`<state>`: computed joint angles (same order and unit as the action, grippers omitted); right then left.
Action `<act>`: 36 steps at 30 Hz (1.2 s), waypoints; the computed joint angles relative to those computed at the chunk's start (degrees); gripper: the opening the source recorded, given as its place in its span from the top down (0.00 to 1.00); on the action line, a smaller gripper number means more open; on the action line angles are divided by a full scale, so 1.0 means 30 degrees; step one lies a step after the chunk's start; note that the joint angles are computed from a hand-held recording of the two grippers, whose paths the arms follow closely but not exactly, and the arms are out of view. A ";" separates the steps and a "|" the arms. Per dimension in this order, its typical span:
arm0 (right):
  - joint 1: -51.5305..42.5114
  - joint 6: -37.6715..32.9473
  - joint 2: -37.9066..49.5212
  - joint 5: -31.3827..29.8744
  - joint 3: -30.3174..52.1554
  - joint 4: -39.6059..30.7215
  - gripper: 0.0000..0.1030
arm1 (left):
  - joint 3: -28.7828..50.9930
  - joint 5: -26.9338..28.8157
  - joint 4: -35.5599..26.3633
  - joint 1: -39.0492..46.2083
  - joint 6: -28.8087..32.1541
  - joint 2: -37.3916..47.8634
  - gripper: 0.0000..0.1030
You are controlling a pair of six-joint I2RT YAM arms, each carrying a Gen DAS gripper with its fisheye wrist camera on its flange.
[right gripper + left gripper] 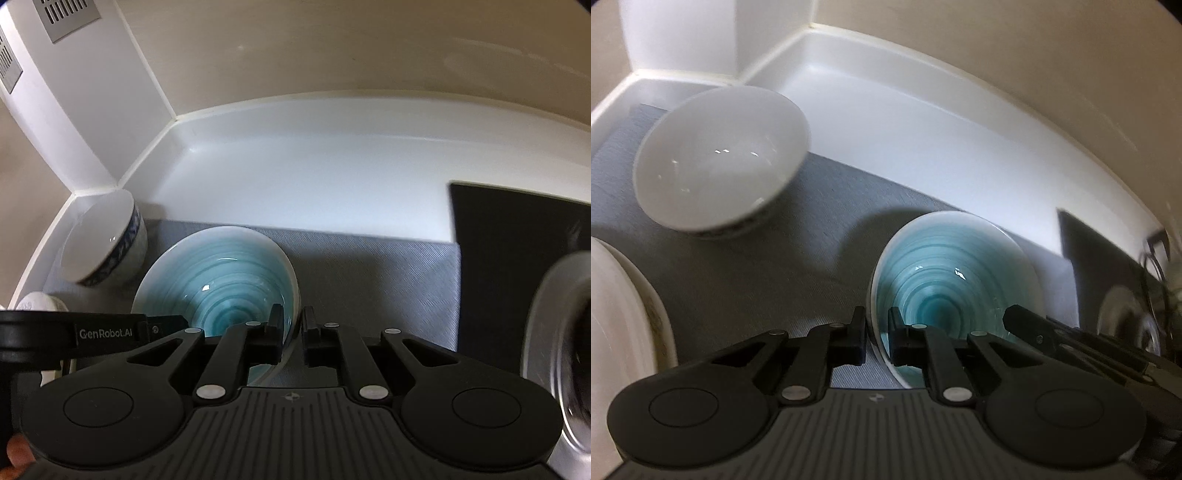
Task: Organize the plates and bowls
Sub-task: 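Lift the light-blue bowl with both tools over the cream bowls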
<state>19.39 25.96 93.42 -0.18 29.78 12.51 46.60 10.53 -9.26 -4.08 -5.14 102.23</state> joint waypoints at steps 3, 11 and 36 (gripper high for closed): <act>-0.0169 0.0340 -0.0734 -0.0237 -0.0893 0.0216 0.89 | -0.0413 -0.0080 0.0359 -0.0269 0.0189 -0.0101 0.89; 0.0264 0.1249 -0.2630 0.0264 -0.2283 0.0402 0.89 | -0.1738 -0.0291 0.0881 -0.0586 0.0656 -0.1974 0.90; 1.1445 0.9637 -1.5922 0.8997 -0.2910 -1.3645 0.88 | -0.5531 0.2062 -0.6702 0.1258 0.4736 -1.3734 0.88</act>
<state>53.72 54.87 45.65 26.82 21.05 -28.43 30.00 16.71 -29.37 -0.31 9.07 61.02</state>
